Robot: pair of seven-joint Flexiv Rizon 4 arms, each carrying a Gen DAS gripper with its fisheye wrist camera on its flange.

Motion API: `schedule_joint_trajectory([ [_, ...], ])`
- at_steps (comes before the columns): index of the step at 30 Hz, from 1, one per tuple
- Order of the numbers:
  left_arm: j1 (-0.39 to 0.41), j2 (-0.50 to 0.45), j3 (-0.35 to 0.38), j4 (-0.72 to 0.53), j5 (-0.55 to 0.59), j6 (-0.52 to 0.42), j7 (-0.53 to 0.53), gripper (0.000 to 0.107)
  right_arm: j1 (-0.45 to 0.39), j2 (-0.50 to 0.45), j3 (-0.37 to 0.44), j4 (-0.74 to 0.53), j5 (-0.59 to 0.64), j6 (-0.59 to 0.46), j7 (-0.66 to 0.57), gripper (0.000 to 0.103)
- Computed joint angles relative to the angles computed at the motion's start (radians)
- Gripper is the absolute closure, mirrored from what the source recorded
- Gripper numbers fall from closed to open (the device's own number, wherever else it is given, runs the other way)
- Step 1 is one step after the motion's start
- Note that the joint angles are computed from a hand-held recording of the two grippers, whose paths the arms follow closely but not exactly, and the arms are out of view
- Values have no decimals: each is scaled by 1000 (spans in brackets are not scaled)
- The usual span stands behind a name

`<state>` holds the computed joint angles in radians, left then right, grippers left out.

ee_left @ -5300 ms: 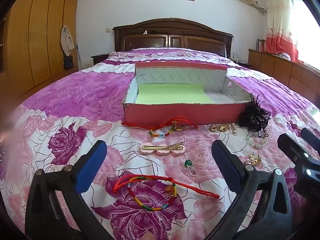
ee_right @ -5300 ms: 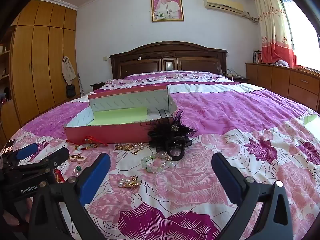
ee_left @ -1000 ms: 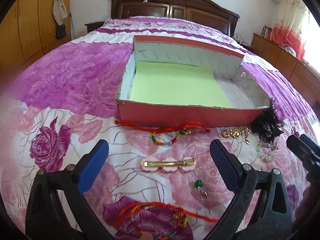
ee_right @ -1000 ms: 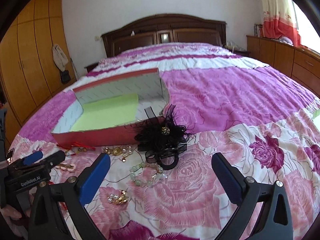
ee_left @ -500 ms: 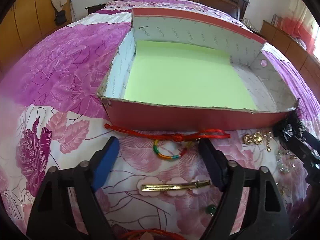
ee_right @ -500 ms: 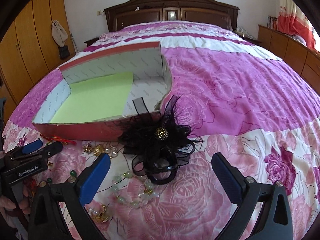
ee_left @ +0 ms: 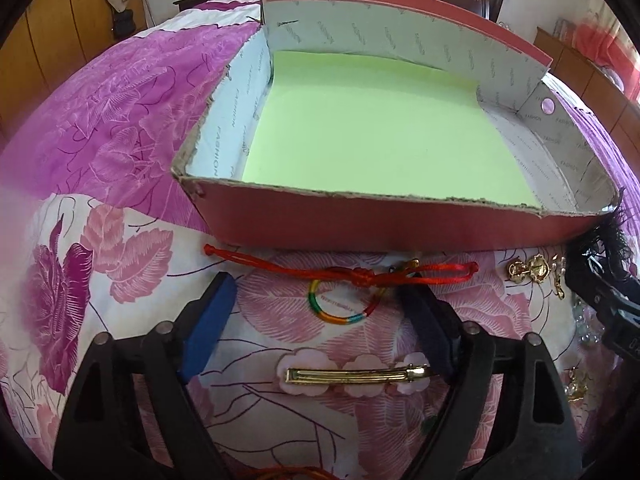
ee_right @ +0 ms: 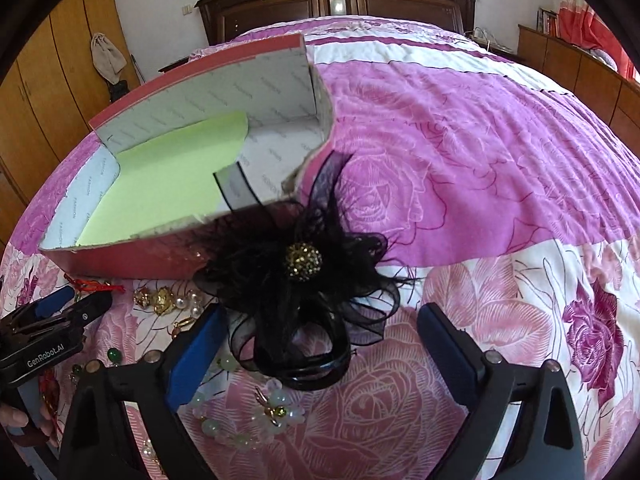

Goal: Organize jewelry
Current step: 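Move the right tool to the black feather hair clip while the left tool approaches the red string bracelet, then close the right tool on the feather clip while the left tool closes on the red bracelet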

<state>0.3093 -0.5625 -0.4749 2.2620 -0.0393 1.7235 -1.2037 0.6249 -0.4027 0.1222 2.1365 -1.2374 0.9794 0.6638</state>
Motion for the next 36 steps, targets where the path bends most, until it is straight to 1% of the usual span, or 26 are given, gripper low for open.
schedule_joint_trajectory([
  [4,11,-3,-20,5,4,2,4,27,-21,-9,-14,8,-24,56,34,4],
  [7,47,4,-50,29,30,26,12,31,-17,-9,-10,6,-17,42,29,6],
  [9,75,8,-69,48,51,47,11,42,-5,-5,-5,4,-4,8,22,15],
  [10,92,12,-83,58,63,54,7,45,2,-3,-2,4,-1,-9,22,18],
  [12,124,20,-105,74,84,63,-2,63,17,6,0,9,-18,-40,51,33],
  [13,138,23,-115,78,94,66,-6,68,19,10,1,12,-27,-49,65,37],
  [14,163,23,-135,85,106,71,-10,79,20,15,3,16,-38,-55,82,44],
  [15,190,21,-151,84,143,64,-33,88,18,20,5,22,-50,-55,99,51],
  [16,245,0,-193,101,142,81,-5,91,15,25,5,28,-71,-52,122,55],
  [17,284,-9,-227,105,156,74,-7,96,12,28,8,31,-83,-52,137,63],
  [18,324,-17,-263,112,166,66,-8,96,10,32,12,34,-88,-57,147,65],
  [20,407,-38,-342,122,182,43,-2,97,6,37,18,40,-108,-59,168,65],
  [25,525,-89,-450,125,213,31,33,97,10,53,36,47,-152,-87,216,66],
  [28,578,-97,-500,142,223,29,43,99,15,63,49,52,-165,-112,232,66],
  [29,585,-103,-509,140,225,27,46,107,18,68,53,53,-167,-120,236,66],
  [32,597,-103,-525,137,219,12,47,107,23,81,64,59,-177,-138,245,66],
  [36,570,-101,-498,123,193,11,30,107,27,88,74,57,-179,-154,237,66],
])
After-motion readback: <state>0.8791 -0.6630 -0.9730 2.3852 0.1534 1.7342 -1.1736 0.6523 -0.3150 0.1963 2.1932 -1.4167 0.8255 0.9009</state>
